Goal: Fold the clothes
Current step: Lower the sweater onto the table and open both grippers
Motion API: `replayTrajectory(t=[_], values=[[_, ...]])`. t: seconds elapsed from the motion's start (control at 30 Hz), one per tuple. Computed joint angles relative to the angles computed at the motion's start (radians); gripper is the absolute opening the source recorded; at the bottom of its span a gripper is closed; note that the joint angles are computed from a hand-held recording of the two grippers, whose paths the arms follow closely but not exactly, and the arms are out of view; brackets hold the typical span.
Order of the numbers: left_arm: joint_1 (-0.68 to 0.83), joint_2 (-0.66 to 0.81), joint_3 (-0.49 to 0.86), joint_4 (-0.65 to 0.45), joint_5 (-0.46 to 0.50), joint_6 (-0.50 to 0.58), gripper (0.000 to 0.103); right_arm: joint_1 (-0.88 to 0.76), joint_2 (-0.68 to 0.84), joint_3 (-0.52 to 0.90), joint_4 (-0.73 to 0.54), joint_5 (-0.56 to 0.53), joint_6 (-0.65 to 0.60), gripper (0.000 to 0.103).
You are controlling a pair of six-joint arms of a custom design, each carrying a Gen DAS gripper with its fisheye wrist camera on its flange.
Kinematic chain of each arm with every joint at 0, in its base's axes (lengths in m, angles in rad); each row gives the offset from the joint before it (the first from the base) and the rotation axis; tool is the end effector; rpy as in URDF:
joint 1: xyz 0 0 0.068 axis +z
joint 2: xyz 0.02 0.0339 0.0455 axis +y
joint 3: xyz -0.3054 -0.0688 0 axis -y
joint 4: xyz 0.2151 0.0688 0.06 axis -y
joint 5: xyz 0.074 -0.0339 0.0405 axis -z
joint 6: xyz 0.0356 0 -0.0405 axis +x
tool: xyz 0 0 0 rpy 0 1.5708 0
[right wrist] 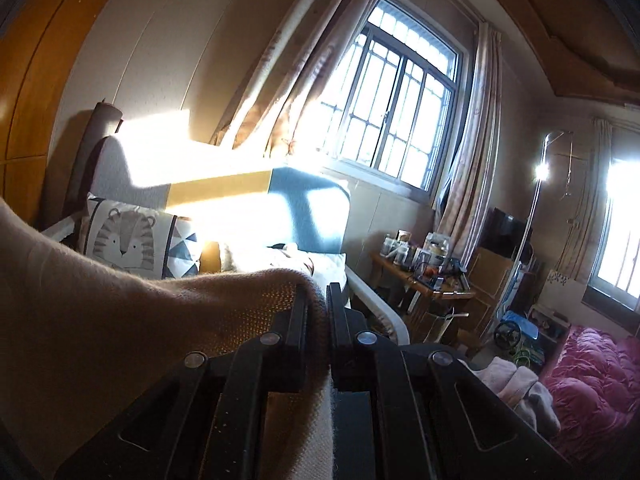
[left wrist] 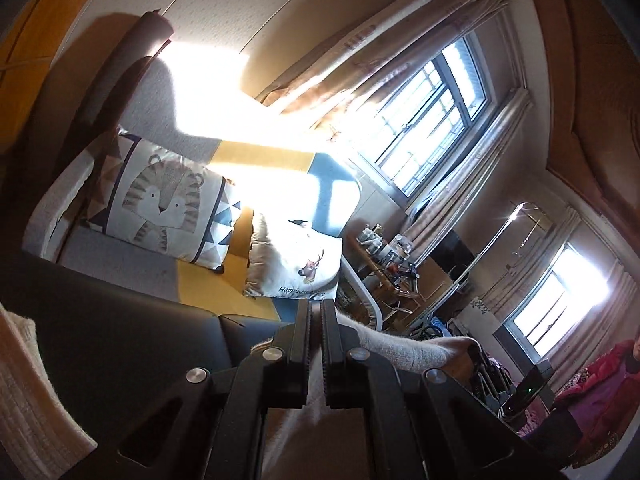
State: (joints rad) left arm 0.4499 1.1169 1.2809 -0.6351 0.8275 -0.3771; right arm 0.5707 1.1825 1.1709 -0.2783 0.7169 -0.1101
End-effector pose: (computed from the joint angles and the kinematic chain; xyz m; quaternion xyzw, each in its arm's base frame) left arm 0.1698 0.0529 0.4378 -0.1213 0.7993 -0.3251 0.4906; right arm 0.1951 0.0974 0.4248 -0.0531 0.7778 -0.1461 0.6090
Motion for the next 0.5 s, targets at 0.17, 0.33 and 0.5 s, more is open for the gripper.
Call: replayTrajectory(t=[0.17, 0.33, 0.5], values=[[0.015, 0.089, -0.043, 0.114, -0.012, -0.023, 0.002, -0.075, 0.076, -0.065, 0.042, -0.087, 0.011, 0.007], [-0.058, 0.155, -0.106, 0.076, -0.079, 0.048, 0.004, -0.174, 0.151, -0.123, 0.067, -0.145, 0.01, 0.007], [-0.223, 0.22, -0.214, 0.039, -0.231, 0.115, 0.014, -0.296, 0.25, -0.107, -0.047, -0.212, 0.022, 0.047]])
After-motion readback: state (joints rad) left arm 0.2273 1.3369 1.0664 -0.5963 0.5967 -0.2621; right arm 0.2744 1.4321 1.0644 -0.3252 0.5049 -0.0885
